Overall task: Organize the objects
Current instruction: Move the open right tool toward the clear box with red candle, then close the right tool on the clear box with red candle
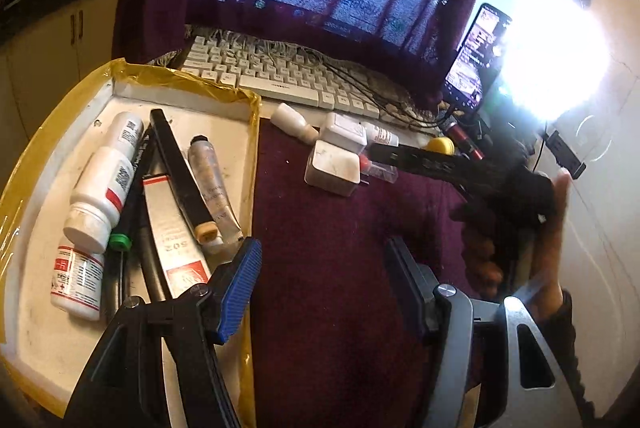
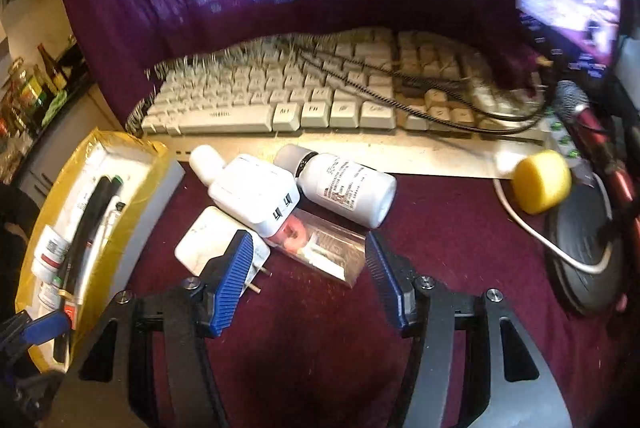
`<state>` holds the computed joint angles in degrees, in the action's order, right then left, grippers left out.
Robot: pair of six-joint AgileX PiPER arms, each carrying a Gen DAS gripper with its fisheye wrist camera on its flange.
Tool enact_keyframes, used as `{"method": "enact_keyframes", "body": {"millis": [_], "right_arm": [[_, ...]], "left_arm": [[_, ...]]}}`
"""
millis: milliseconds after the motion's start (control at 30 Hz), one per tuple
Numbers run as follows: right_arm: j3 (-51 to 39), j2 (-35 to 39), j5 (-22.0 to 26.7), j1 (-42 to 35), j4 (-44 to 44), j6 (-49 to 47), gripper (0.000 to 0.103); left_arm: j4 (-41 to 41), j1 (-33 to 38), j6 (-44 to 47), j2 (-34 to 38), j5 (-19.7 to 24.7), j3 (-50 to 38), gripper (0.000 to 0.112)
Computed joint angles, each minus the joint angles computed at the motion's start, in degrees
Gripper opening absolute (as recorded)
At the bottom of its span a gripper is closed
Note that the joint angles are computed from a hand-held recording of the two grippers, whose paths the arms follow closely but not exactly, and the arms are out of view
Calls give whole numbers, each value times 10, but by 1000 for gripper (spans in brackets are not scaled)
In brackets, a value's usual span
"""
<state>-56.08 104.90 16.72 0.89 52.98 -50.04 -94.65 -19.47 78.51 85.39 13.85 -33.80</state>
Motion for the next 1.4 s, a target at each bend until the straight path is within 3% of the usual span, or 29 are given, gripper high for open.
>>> {"method": "enact_keyframes", "body": {"millis": [200, 467, 667, 800, 967, 1133, 1233, 1400], "right_arm": [[-55, 37, 7, 15, -104, 67, 57], [-60, 45, 84, -8, -3, -71, 57], [-12, 8, 111, -3, 15, -117, 47], [9, -12, 86, -2, 37, -138, 43], [-12, 10, 69, -3, -11, -76, 37], [2, 4, 49, 15, -21, -80, 35], [10, -3, 18, 41, -76, -37, 26], [23, -11, -20, 66, -169, 62, 25]], "left_arm": [[-16, -10, 13, 6, -7, 2, 58], [-9, -11, 4, 9, -7, 0, 58], [-12, -12, 5, 11, -9, -1, 58], [-17, -17, 8, 12, -11, -1, 58], [-17, -17, 8, 11, -11, -1, 58], [-14, -20, 2, 12, -15, -2, 58], [-8, -23, -5, 12, -17, -3, 58], [-9, -24, -7, 10, -19, -2, 58]]}}
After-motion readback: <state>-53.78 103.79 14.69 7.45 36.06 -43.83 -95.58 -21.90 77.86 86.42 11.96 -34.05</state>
